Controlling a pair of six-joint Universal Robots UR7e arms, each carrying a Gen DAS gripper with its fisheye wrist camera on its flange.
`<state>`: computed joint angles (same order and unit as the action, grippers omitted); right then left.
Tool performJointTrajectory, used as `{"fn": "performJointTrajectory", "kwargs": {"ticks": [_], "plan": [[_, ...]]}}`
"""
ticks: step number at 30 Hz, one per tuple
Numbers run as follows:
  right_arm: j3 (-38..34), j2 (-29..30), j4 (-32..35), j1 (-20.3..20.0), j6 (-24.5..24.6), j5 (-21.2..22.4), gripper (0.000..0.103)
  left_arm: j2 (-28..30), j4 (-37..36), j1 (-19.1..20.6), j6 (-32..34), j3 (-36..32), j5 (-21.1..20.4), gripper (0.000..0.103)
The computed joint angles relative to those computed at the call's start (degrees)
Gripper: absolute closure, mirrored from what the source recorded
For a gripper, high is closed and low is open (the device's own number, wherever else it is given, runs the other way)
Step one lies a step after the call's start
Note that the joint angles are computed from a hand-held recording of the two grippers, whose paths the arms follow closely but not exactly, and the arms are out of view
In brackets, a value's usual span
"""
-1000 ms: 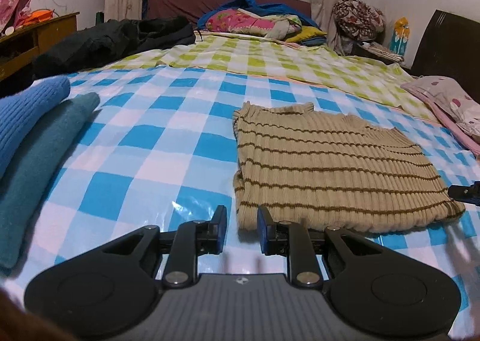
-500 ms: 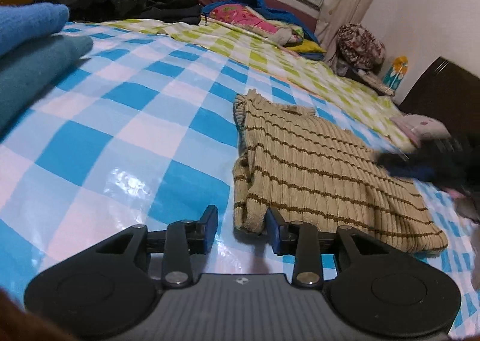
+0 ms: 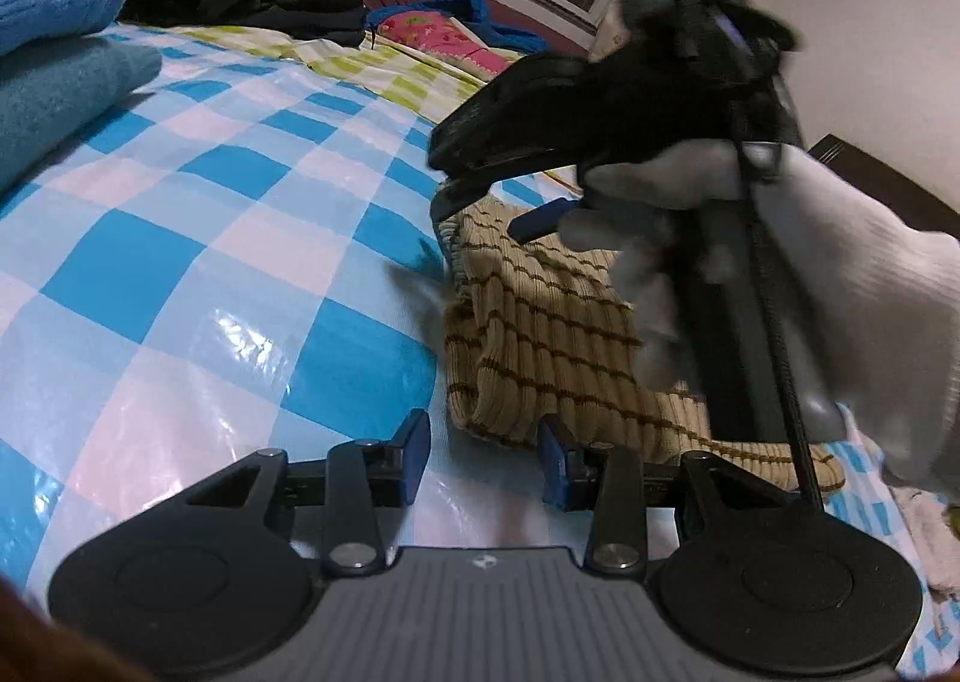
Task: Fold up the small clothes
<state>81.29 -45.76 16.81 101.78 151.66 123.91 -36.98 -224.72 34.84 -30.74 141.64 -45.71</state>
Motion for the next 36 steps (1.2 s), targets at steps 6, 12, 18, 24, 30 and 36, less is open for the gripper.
{"fn": "performJointTrajectory", "kwargs": {"ticks": [6, 12, 18, 24, 30, 36], "plan": [[-4.3, 4.8, 0.2, 1.4, -3.0, 6.8, 0.045, 0.5, -1.0, 0.0, 0.1, 0.1, 0.0, 0.059], [-5.7, 7.3, -3.1, 2.2, -9.3, 11.5, 0.048, 0.9, -1.0, -0.4, 0.5, 0.0, 0.8, 0.059], [-5.4, 6.3, -3.8, 2.1, -13.3, 11.8, 0.085, 1.4, -2.1, -0.7, 1.4, -0.1, 1.3, 0.051], [-4.0, 1.6, 1.7, 1.2, -7.4, 4.9, 0.090, 2.6, -2.3, -2.1, 0.8, -1.1, 5.4, 0.036], [-1.3, -4.6, 5.0, 0.2, -3.4, -2.7, 0.090, 3.3, 1.9, -2.7, -0.8, -3.5, 7.3, 0.028], [0.2, -10.2, 8.4, -1.4, -1.0, -9.2, 0.090, 5.8, 0.3, -1.7, 4.2, -8.2, 9.3, 0.024]]}}
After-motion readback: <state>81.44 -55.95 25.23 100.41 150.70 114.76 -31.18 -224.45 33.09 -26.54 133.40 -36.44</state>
